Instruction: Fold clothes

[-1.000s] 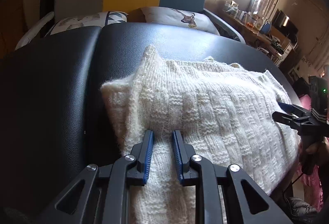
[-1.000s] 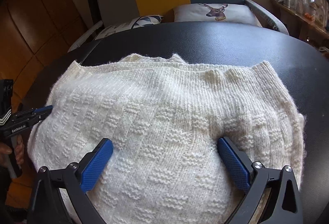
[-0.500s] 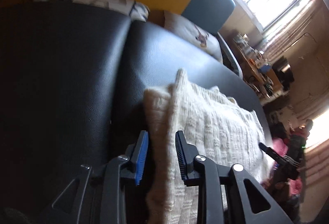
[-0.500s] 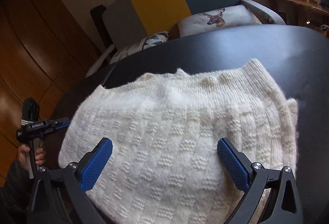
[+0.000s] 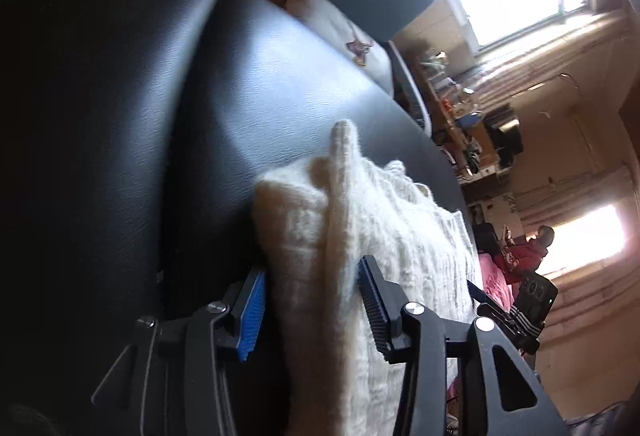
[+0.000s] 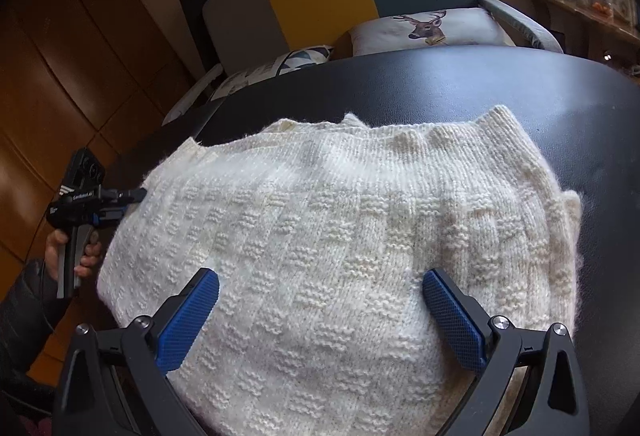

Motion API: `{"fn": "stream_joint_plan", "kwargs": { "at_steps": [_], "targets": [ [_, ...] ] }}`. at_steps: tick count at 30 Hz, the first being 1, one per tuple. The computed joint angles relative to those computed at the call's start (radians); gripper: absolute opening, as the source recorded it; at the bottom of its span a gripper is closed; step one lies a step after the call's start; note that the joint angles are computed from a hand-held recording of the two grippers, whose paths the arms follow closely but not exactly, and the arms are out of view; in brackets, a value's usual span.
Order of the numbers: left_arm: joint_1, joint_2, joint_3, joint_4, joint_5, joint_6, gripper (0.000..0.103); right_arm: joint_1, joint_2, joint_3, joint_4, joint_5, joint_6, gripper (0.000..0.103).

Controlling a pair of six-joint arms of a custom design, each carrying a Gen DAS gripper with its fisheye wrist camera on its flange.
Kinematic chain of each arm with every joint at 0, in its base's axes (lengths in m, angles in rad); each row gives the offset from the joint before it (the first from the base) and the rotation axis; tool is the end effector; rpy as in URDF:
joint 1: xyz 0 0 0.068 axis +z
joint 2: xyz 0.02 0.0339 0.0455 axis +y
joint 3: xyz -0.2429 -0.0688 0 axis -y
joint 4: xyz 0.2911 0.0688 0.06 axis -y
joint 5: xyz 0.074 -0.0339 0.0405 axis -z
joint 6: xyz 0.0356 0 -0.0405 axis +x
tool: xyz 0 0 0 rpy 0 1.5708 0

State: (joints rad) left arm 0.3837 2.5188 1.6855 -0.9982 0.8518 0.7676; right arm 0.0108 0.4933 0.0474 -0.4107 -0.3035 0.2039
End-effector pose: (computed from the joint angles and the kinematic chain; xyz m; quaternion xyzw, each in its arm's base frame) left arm 0.4109 0.1370 -0.0141 0.1195 0.8966 -0.4081 0.1237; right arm 0.1652 0.0124 0.0755 0.0367 0.9269 0.1778 0.3284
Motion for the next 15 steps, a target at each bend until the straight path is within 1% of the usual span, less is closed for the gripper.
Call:
{"fn": "stream_joint_plan", "kwargs": {
  "at_steps": [1,2,3,4,5,7,9,11,13,15],
  "targets": [
    [-0.006,-0.007,-0.008,0.008,-0.006,0.005,0.041,-0.005,-0.008,0.015,-0.031,-0.011,-0.022,0.103],
    [-0.013,-0.014,-0.017,0.015,-0.012,0.009,0.033,-0.016,-0.047,0.027,-0.085,-0.028,-0.061,0.103],
    [-0.018,-0.033,-0.040,0.042,-0.024,0.008,0.022,-0.038,-0.072,0.043,-0.135,-0.052,-0.108,0.103],
    [-0.021,-0.064,-0.079,0.085,-0.035,0.002,0.019,-0.063,-0.085,0.063,-0.181,-0.080,-0.156,0.103],
    [-0.024,-0.096,-0.120,0.131,-0.043,-0.005,0.018,-0.109,-0.064,0.094,-0.224,-0.130,-0.210,0.103],
    [-0.030,-0.135,-0.161,0.187,-0.057,-0.030,0.015,-0.175,0.009,0.154,-0.282,-0.177,-0.306,0.103],
    [-0.038,-0.155,-0.173,0.224,-0.069,-0.057,0.014,-0.190,0.097,0.207,-0.314,-0.144,-0.403,0.103],
    [-0.041,-0.172,-0.177,0.241,-0.079,-0.068,0.014,-0.218,0.214,0.251,-0.301,-0.139,-0.474,0.101],
    [-0.043,-0.183,-0.169,0.250,-0.099,-0.075,0.014,-0.242,0.342,0.294,-0.280,-0.144,-0.531,0.097],
    [-0.035,-0.194,-0.164,0.254,-0.123,-0.074,0.014,-0.264,0.449,0.331,-0.271,-0.149,-0.586,0.096]
  ]
}}
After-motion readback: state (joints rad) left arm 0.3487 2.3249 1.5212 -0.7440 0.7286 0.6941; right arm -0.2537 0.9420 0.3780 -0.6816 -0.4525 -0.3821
